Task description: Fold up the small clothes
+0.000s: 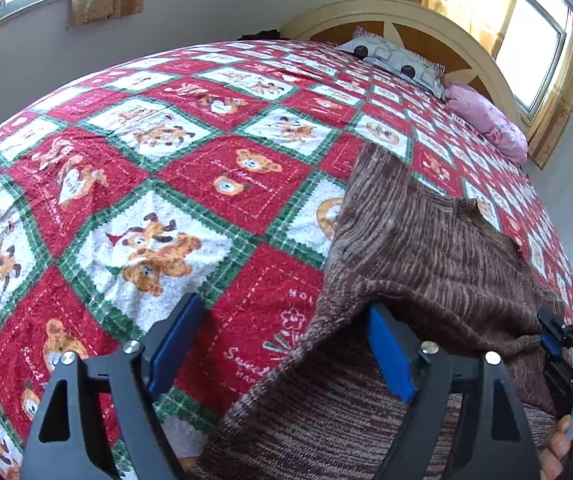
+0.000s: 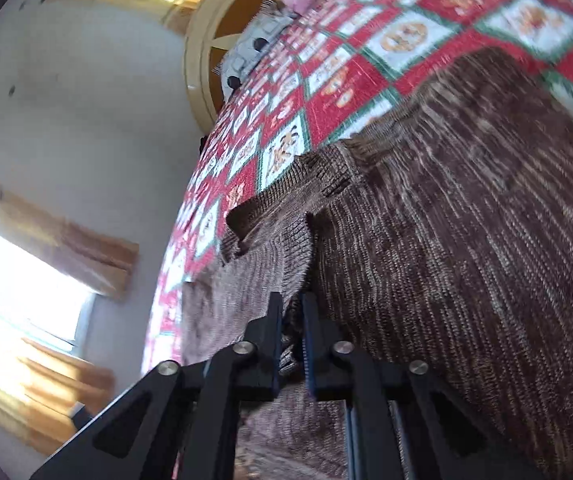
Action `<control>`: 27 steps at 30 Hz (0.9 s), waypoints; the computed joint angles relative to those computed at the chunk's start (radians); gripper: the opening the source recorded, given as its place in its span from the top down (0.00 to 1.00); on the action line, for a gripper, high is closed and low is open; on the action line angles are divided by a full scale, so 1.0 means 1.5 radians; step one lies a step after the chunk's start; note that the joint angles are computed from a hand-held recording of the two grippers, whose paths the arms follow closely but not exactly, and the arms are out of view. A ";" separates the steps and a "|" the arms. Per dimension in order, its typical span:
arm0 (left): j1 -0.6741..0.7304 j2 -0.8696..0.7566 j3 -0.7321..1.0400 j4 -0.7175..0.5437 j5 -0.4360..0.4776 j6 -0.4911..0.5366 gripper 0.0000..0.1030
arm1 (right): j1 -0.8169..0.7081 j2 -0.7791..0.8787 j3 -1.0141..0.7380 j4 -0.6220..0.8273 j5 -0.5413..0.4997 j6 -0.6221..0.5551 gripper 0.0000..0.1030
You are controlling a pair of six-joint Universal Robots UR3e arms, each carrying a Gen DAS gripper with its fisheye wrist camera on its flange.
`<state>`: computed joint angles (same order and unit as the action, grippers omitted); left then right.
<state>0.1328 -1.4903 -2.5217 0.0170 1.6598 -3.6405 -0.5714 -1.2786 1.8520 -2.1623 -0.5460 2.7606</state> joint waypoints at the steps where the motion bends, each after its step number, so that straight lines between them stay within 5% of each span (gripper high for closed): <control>1: 0.005 0.003 -0.004 0.004 -0.007 0.001 0.18 | -0.001 0.003 -0.021 0.050 0.007 -0.021 0.72; 4: 0.019 0.008 -0.017 0.018 -0.023 0.001 0.18 | -0.011 -0.032 -0.033 0.157 0.018 -0.107 0.38; 5: 0.020 0.009 -0.018 0.020 -0.024 0.000 0.18 | -0.017 -0.066 -0.012 0.169 0.017 -0.138 0.35; 9: 0.005 -0.002 -0.004 0.010 -0.007 -0.003 0.18 | -0.001 -0.157 0.050 0.107 -0.078 -0.170 0.34; 14: 0.004 -0.005 -0.002 0.014 -0.006 -0.004 0.18 | 0.093 -0.147 0.086 -0.120 -0.168 -0.043 0.34; 16: 0.004 -0.005 -0.003 0.015 -0.006 -0.005 0.18 | 0.136 -0.126 0.075 -0.180 -0.219 -0.007 0.48; 17: 0.007 -0.003 -0.007 0.020 -0.011 -0.004 0.18 | 0.166 -0.125 0.076 -0.227 -0.275 0.001 0.79; 18: 0.011 -0.002 -0.012 0.026 -0.017 -0.004 0.18 | 0.177 -0.133 0.074 -0.223 -0.306 -0.021 0.84; 27: 0.023 0.005 -0.025 0.039 -0.030 0.001 0.18 | 0.081 -0.213 0.136 -0.132 -0.278 -0.140 0.88</control>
